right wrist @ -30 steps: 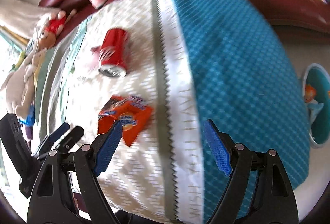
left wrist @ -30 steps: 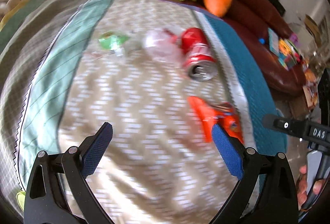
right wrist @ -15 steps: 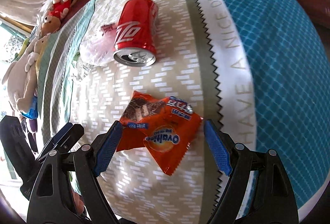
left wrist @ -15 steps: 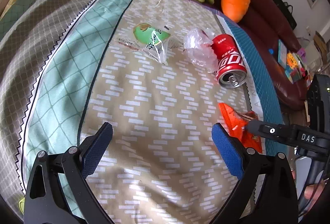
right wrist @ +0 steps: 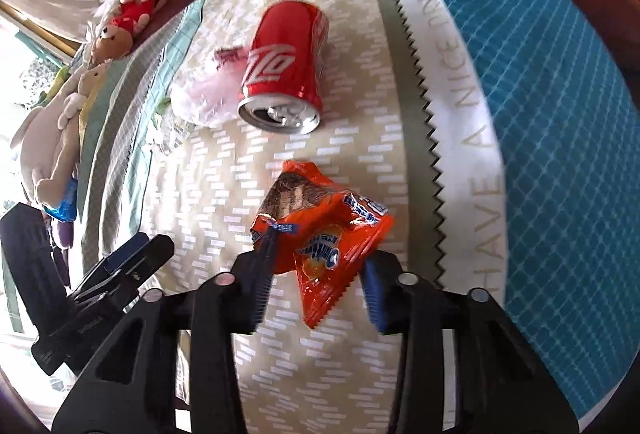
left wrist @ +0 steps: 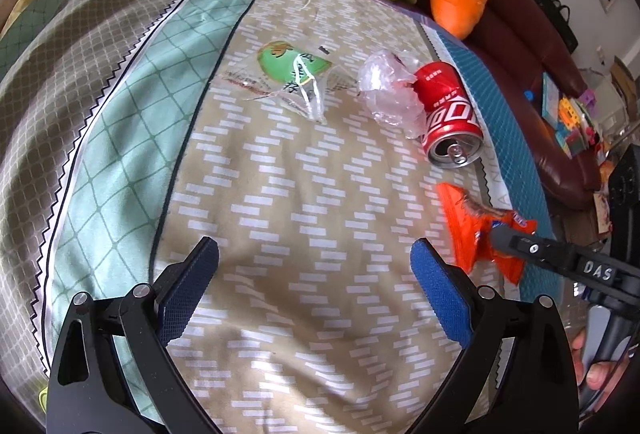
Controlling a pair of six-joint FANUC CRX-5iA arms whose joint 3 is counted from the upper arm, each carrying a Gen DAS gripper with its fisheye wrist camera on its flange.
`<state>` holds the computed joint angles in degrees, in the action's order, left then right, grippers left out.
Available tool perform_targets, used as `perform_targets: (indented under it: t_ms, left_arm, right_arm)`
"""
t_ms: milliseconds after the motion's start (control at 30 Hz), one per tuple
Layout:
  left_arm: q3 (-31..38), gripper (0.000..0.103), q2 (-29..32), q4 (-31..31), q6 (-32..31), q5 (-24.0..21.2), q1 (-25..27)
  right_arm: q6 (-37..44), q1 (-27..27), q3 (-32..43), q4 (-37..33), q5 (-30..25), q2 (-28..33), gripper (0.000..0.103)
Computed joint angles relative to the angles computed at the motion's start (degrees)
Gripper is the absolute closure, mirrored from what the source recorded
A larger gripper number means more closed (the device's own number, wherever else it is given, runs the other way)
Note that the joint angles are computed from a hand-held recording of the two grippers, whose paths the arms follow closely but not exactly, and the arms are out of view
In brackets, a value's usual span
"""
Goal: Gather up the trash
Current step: 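Grasp the red Coca-Cola can with the left tool while the right tool grasps the orange Ovaltine bag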
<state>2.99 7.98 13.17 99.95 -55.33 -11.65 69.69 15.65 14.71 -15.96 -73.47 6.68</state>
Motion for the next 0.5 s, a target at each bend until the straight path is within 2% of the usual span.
perform_targets:
  t_ms: [200,500]
  left_arm:
    - [3.81,0.006,1.88,-0.73,0.05,-0.80,-2.11]
    - [20.06,0.006,10.97,-4.54,-0.21,-4.47,-7.96]
  right_arm:
    - [-0.43,-2.86,-0.01,0.08,1.16,-1.23,0.067]
    - [-1.22,-9.78,0.48,-0.36,2.88,-1.69,0.066]
